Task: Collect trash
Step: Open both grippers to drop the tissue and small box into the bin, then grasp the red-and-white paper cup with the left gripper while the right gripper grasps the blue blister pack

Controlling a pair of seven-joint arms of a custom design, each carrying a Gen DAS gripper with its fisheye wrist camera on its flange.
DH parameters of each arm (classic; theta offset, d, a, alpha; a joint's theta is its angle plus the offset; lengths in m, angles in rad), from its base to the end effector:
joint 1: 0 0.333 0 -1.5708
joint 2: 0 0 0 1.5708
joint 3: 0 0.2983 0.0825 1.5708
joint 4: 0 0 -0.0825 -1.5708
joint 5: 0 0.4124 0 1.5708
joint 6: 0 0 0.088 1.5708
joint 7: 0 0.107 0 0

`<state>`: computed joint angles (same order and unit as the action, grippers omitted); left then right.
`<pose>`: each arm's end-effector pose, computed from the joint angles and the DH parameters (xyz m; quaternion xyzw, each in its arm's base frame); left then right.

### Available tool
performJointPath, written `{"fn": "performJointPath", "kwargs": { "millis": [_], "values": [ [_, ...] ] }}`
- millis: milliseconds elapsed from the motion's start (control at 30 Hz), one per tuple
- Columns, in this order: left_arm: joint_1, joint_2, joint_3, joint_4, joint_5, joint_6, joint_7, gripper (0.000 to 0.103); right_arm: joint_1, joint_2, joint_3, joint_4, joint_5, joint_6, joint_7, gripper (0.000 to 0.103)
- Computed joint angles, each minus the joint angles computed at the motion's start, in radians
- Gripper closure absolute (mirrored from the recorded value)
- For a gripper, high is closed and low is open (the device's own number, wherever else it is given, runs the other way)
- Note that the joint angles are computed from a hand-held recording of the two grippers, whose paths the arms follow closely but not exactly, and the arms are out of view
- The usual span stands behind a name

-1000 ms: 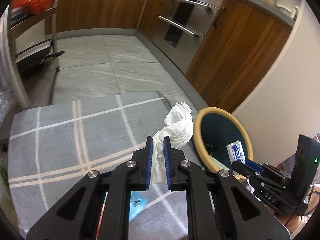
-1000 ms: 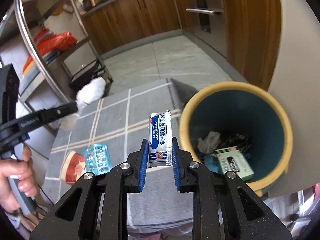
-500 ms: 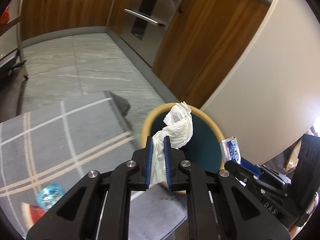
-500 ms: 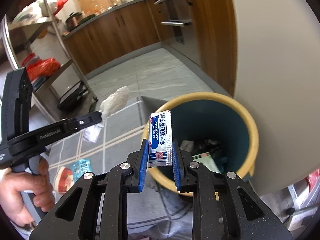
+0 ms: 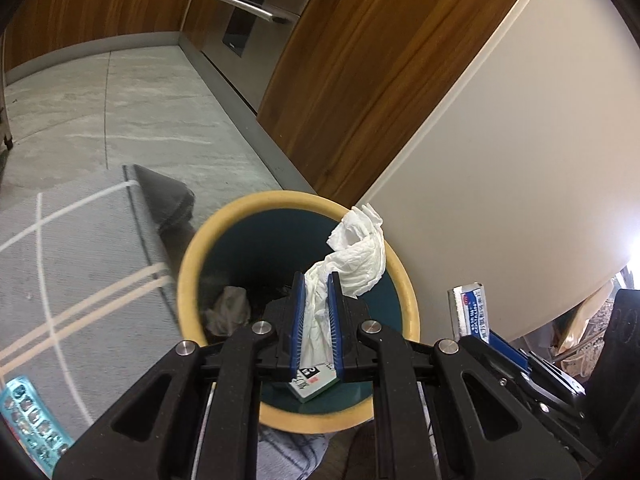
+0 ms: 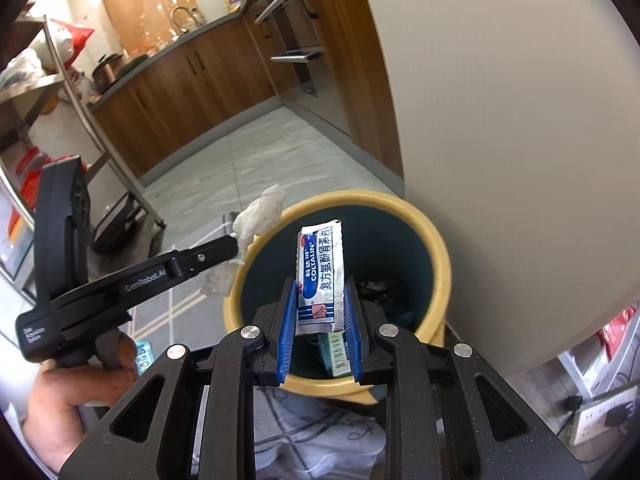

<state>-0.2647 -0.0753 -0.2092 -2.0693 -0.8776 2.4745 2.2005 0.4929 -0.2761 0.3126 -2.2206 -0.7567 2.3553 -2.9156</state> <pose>0.5313 -0.2723 0.4864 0.4576 -0.7977 0.3899 0.0481 0.3742 0.3880 0.5026 -0.4547 0.8019 -0.2163 0.3216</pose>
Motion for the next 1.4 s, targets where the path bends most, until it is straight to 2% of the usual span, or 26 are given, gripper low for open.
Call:
{"fn": "performJointPath", "kwargs": {
  "millis": [100,333,867,933,1000,1133,1400],
  "values": [
    [-0.004,0.015,-0.006,0.008,-0.007,0.007,-0.009,0.091,-0.002,-0.014,-0.003,-0.018,0.007,0.0,0.009,0.079],
    [-0.003,0.03,-0.011,0.02,-0.029,0.01,0.005,0.059,-0.007,-0.019,-0.001,-0.025,0.018,-0.007,0.009,0.079],
    [0.052,-0.056,0.045,-0.034,-0.025,0.002,0.017,0.05,0.001,0.073,-0.031,0.039,0.049,0.001,-0.072,0.078],
    [0.058,-0.073,0.053,-0.047,-0.013,0.01,0.019,0.048,0.004,0.081,-0.031,0.046,0.044,-0.005,-0.068,0.075],
    [0.062,-0.088,0.06,-0.059,-0.004,0.012,0.019,0.046,0.007,0.091,-0.03,0.059,0.037,-0.017,-0.062,0.066],
    [0.073,-0.115,0.078,-0.076,0.014,0.012,0.018,0.043,0.015,0.098,-0.035,0.07,0.027,-0.016,-0.059,0.061],
    [0.101,-0.162,0.112,-0.11,0.042,0.018,0.025,0.036,0.026,0.103,-0.032,0.079,0.004,-0.005,-0.038,0.044]
  ]
}}
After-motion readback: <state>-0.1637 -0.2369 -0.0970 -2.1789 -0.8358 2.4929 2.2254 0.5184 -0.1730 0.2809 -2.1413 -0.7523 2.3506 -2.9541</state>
